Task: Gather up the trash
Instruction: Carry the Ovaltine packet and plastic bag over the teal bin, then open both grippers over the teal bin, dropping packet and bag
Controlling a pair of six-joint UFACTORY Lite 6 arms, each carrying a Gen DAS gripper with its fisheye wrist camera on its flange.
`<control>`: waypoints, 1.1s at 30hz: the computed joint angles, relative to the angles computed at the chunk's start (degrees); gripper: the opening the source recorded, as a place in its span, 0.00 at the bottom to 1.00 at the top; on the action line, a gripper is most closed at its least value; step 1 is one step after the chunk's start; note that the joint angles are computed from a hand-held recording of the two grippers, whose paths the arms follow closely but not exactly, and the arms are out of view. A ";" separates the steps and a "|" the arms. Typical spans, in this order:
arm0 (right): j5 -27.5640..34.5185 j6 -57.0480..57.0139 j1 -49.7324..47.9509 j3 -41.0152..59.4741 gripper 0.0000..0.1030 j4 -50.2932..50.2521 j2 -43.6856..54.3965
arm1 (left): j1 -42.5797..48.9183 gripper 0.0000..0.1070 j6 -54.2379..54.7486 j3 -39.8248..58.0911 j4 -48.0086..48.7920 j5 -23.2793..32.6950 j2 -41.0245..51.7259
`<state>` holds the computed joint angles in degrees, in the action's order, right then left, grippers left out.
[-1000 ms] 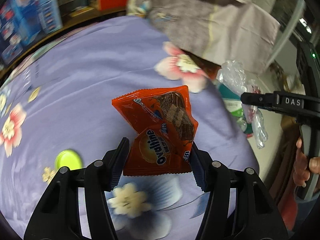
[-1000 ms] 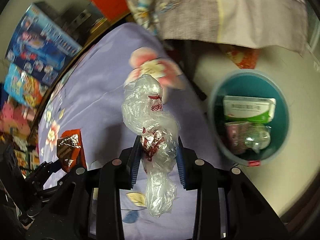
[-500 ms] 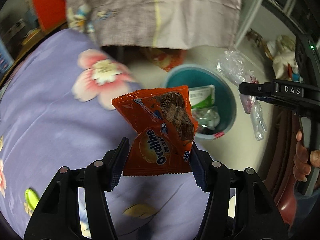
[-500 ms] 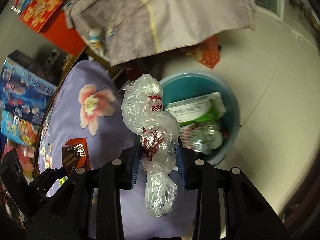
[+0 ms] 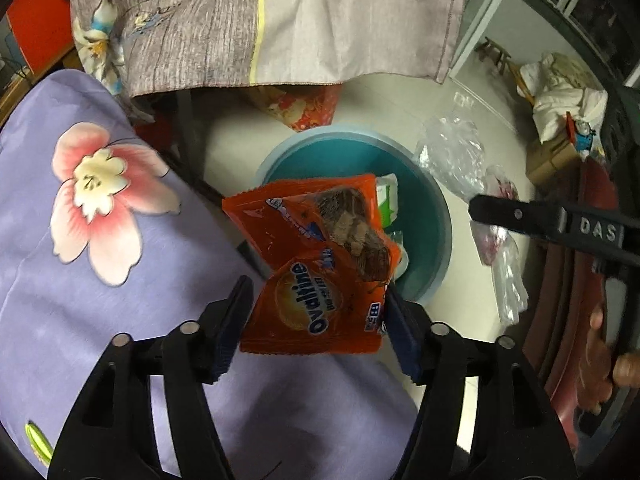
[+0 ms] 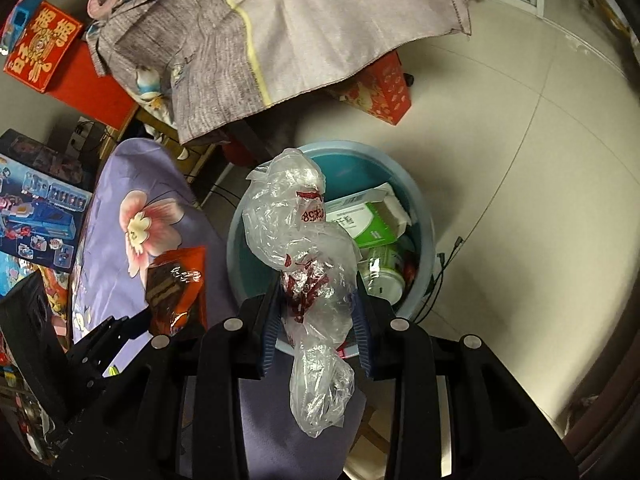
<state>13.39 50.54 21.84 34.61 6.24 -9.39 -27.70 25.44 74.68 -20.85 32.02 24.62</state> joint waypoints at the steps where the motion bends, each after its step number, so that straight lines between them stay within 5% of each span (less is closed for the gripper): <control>1: -0.03 -1.60 -0.56 0.03 0.31 1.24 0.35 | -0.56 0.65 -1.08 1.61 0.77 -0.03 1.57; 6: -0.57 -8.24 -1.94 0.32 0.31 7.04 2.30 | -0.99 0.83 -3.52 3.80 2.00 -0.40 3.60; 15: -1.44 -12.89 -1.25 4.59 0.32 11.19 8.21 | 2.75 0.87 -1.76 1.53 0.14 0.62 1.95; 17: -1.45 -12.56 -0.96 5.76 0.41 10.68 9.35 | 3.43 0.88 -1.20 0.58 -0.41 0.76 1.27; 19: -1.82 -14.85 -0.74 6.49 0.63 13.32 10.25 | 4.08 0.89 -0.36 -0.26 -1.07 0.81 0.65; 28: -1.33 -11.15 1.55 7.56 0.73 13.27 11.90 | 6.47 0.90 2.61 -4.81 -3.01 0.78 -3.39; 33: 0.20 -0.70 4.12 8.00 0.75 5.24 11.21 | 7.62 0.90 4.63 -7.39 -4.20 0.90 -5.96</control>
<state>13.58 49.83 25.96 42.62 11.48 1.82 -20.08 30.07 67.28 -25.05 32.92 18.67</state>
